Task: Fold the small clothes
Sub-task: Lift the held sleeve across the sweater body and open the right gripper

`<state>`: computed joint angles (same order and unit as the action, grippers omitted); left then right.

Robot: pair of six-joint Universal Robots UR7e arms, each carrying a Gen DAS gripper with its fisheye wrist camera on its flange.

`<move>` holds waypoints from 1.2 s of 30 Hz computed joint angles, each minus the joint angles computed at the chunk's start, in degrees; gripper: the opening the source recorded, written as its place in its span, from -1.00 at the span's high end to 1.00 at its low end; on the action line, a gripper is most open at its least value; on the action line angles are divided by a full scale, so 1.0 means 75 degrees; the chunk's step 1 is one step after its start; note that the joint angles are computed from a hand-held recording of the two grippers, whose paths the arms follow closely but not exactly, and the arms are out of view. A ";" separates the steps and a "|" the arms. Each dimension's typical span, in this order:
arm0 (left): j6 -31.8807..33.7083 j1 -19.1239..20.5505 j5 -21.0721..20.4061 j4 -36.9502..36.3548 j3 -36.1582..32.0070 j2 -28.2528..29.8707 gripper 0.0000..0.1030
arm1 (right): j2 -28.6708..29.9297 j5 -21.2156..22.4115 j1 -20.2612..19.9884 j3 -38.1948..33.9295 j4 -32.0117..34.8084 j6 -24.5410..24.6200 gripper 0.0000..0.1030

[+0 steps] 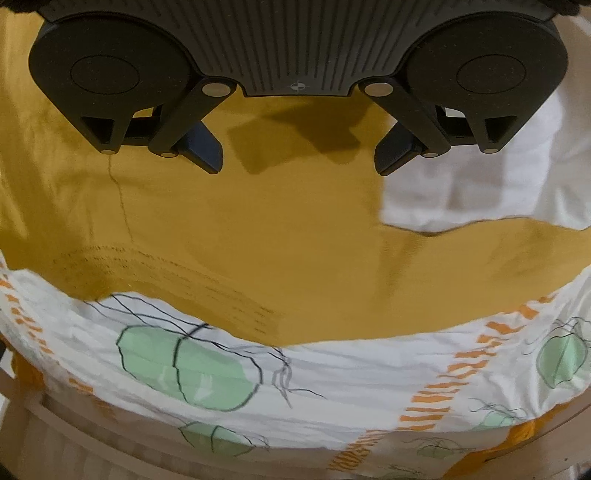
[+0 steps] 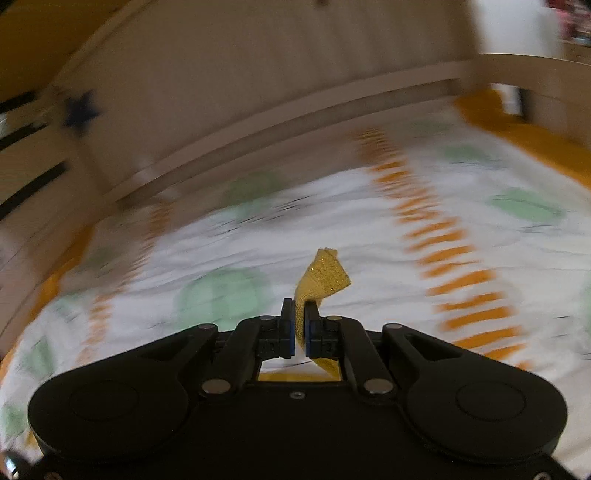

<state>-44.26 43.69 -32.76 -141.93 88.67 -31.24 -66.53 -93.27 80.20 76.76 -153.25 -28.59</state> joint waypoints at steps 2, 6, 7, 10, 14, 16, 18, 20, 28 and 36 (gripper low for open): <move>-0.0024 -0.0014 0.0056 -0.0088 0.0250 -0.0213 -0.74 | 0.0005 0.0108 0.0253 0.0435 -0.0014 -0.0171 0.78; -0.0137 0.0001 0.0130 -0.0135 0.0684 -0.0608 -0.74 | 0.0084 0.0140 0.0553 0.1285 -0.0244 -0.0537 0.78; -0.0183 0.0011 0.0138 -0.0132 0.0789 -0.0704 -0.74 | 0.0143 0.0139 0.0603 0.1423 -0.0258 -0.0534 0.78; -0.0365 0.0046 0.0138 -0.0065 0.1051 -0.0959 -0.74 | 0.0358 0.0022 0.0720 0.1879 -0.0377 -0.0589 0.77; -0.0517 0.0084 0.0104 -0.0007 0.1322 -0.1230 -0.74 | 0.0607 -0.0381 0.0820 0.2577 -0.0956 -0.0905 0.77; -0.0498 0.0105 0.0048 -0.0052 0.1410 -0.1319 -0.74 | 0.0694 -0.0510 0.0820 0.2803 -0.1175 -0.1064 0.75; -0.0431 0.0136 -0.0053 -0.0174 0.1440 -0.1367 -0.74 | 0.0719 -0.0546 0.0802 0.3041 -0.1360 -0.1230 0.66; -0.0324 0.0164 -0.0185 -0.0296 0.1416 -0.1378 -0.74 | 0.0690 -0.0435 0.0754 0.3217 -0.1343 -0.1403 0.61; 0.0603 0.0183 -0.0692 -0.0796 0.0793 -0.0903 -0.74 | 0.0045 -0.0042 0.0412 0.3806 -0.1585 -0.2216 -0.14; 0.1245 0.0343 -0.1625 -0.0942 -0.0322 -0.0007 -0.49 | -0.0497 0.0088 -0.0124 0.4110 -0.2235 -0.3073 -0.28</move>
